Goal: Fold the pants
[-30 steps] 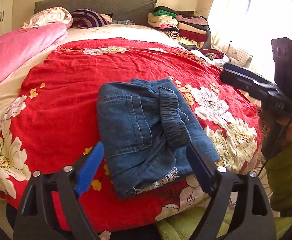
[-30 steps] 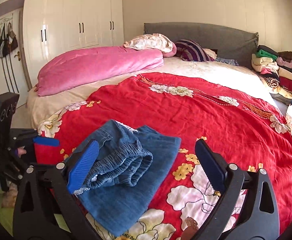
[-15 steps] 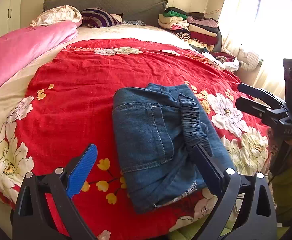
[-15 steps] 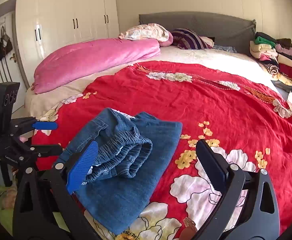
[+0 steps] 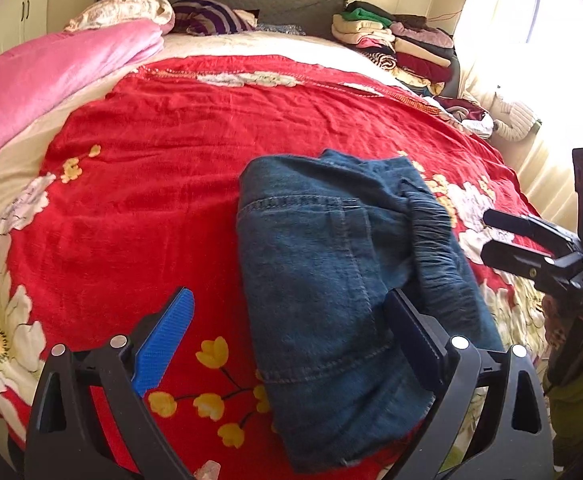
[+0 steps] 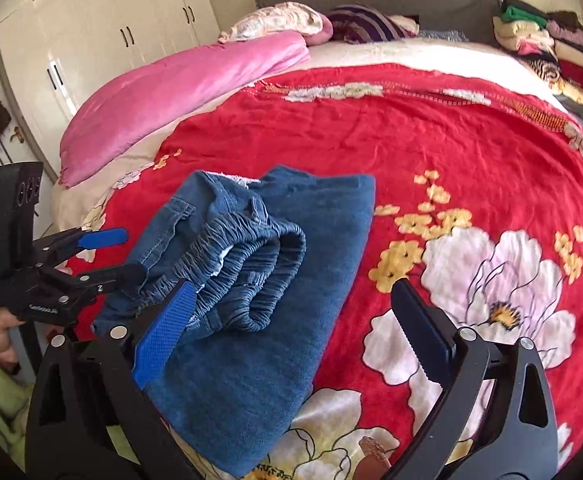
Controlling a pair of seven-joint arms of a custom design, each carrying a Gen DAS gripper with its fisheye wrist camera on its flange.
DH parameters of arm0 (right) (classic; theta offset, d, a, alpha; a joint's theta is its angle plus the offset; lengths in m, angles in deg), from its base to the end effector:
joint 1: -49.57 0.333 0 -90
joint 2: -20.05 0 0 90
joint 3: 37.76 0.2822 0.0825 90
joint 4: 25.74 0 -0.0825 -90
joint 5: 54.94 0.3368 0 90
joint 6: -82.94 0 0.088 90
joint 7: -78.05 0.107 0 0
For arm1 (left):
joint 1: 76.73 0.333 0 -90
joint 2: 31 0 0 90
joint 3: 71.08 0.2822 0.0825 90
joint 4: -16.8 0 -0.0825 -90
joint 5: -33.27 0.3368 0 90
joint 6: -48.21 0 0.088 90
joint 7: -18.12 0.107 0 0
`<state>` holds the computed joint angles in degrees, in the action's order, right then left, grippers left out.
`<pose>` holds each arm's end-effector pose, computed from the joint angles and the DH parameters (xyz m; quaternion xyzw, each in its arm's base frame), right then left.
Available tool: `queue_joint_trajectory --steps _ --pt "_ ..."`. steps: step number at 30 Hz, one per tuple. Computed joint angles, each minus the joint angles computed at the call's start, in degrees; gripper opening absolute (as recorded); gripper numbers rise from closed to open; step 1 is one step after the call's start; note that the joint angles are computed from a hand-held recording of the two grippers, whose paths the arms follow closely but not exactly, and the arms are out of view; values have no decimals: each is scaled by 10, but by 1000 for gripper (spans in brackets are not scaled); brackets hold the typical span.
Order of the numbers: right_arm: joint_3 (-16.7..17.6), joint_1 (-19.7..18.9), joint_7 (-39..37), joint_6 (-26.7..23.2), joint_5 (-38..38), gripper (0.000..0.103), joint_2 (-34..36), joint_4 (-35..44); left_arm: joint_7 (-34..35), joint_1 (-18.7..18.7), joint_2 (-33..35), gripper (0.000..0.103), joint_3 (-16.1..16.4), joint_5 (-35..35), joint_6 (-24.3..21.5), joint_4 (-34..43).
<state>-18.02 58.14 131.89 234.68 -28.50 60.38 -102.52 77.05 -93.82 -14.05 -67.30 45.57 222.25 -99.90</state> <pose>0.6625 0.2655 0.3913 -0.8214 0.4166 -0.0543 0.3858 0.5765 -0.1558 0.3804 -0.6938 0.6310 -0.2943 0.1842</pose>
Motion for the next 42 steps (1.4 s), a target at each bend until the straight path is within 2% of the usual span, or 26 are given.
queue_joint_trajectory --steps 4,6,9,11,13,14,17,21,25,28,30,33,36,37,38,39,40,41,42 --pt "-7 6 30 -39 -2 89 27 40 51 46 25 95 -50 -63 -6 21" --pt "-9 10 41 -70 -4 82 49 72 73 57 36 95 -62 -89 -6 30" --pt "-20 22 62 -117 -16 77 82 124 87 47 46 95 -55 -104 -2 37" --pt "-21 25 66 -127 -14 77 96 140 92 42 50 94 -51 -113 5 39" --pt "-19 25 64 -131 -10 79 102 149 109 52 54 88 -66 -136 14 40" --pt "-19 27 64 -134 -9 80 106 156 123 63 55 82 -81 -151 21 39" --pt "-20 29 60 -134 -8 80 111 162 151 68 59 66 -95 -176 20 44" --pt "-22 34 53 -131 -12 75 113 166 157 44 58 58 -75 -181 14 48" --pt "-17 31 41 -133 -7 68 112 164 158 36 57 57 -67 -184 13 48" --pt "-11 27 28 -130 2 59 104 150 153 25 54 57 -56 -177 14 44" --pt "-6 22 15 -123 12 50 95 134 153 24 53 54 -55 -175 14 43" --pt "0 17 -3 -103 27 43 79 105 150 20 48 50 -52 -173 20 37" --pt "1 15 -12 -96 31 43 71 94 159 28 48 51 -61 -176 25 35" --pt "1 13 -9 -97 35 46 73 95 163 35 49 54 -68 -185 33 31" --pt "-2 14 -4 -98 36 53 75 98 163 53 50 64 -86 -186 39 28" --pt "-6 14 1 -103 34 58 76 100 197 86 54 71 -124 -222 40 29" --pt "-6 13 0 -104 34 59 76 100 216 107 58 74 -149 -240 39 31" --pt "-3 8 -2 -105 39 61 76 96 228 114 60 78 -159 -251 43 30" --pt "-2 7 -3 -106 41 61 76 96 232 105 61 81 -152 -254 42 33"
